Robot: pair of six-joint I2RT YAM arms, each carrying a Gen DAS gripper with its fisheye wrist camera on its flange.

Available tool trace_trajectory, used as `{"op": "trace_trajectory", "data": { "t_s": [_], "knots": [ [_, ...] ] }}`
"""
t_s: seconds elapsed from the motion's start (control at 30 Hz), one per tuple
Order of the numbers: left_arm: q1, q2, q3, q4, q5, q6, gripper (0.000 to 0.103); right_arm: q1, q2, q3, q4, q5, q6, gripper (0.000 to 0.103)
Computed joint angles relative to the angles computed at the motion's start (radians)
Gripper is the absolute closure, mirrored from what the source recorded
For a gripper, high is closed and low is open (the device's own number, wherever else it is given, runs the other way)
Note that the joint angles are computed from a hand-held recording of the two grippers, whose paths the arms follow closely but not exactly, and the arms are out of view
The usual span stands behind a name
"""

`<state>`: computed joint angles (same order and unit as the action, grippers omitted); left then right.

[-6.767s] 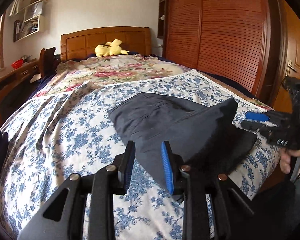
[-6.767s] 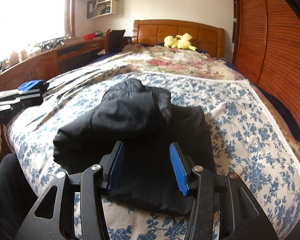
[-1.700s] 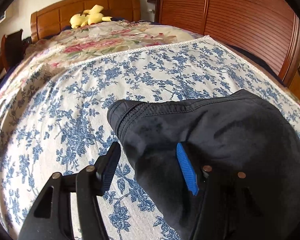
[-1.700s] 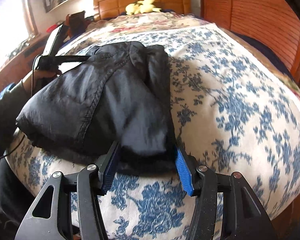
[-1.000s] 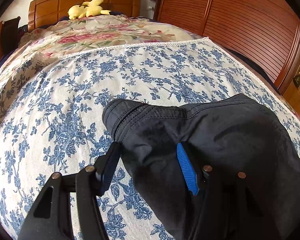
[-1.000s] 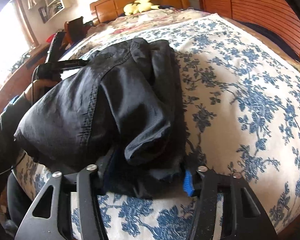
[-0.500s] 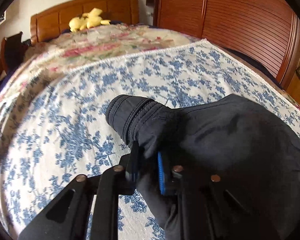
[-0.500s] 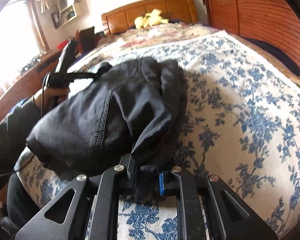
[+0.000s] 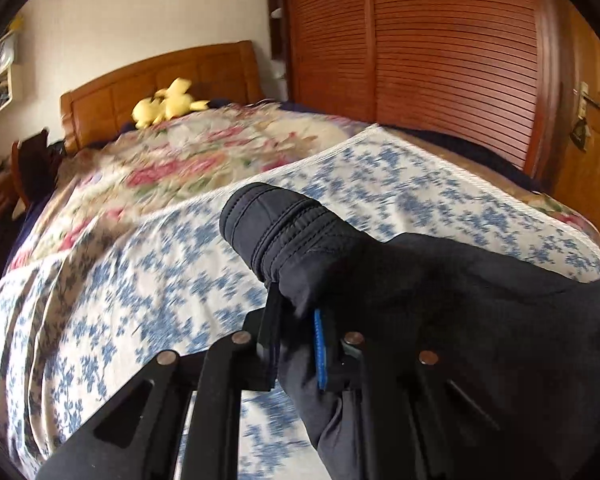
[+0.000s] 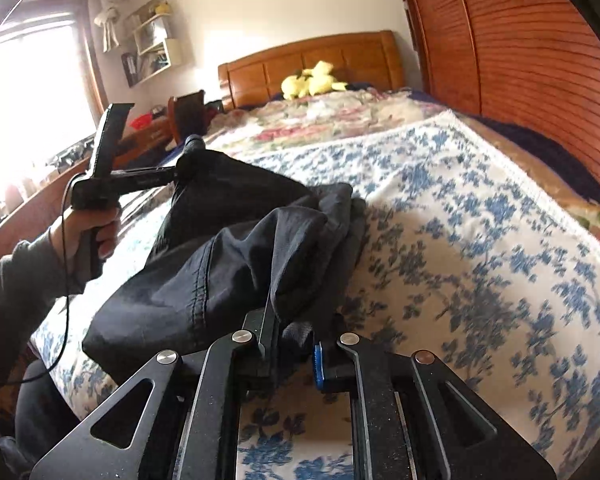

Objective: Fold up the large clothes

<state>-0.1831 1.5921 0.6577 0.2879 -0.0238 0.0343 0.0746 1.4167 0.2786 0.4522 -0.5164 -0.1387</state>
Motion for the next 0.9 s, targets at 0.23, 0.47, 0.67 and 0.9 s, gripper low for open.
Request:
{"op": "trace_trajectory", "data": {
  "t_s": [0.23,0.47,0.67,0.9],
  "knots": [
    [-0.241,0.106,0.236,-0.131,-0.116,-0.071,0.092,-0.278,-0.077,0.067,-0.159,-0.160,-0.161,0.094],
    [-0.432,0.349,0.587,-0.215,-0.163,-0.147,0.092,-0.611,0.005,0.281,-0.344,-0.263,-0.356,0.094],
    [-0.554,0.580,0.971,-0.318,-0.176,-0.164,0.092,-0.816,0.120,0.469,-0.398,-0.290,-0.427,0.095],
    [-0.616,0.798,1.324,-0.446,-0.151,-0.161,0.092,-0.993,0.230,0.568,-0.354,-0.318,-0.432,0.095]
  ]
}}
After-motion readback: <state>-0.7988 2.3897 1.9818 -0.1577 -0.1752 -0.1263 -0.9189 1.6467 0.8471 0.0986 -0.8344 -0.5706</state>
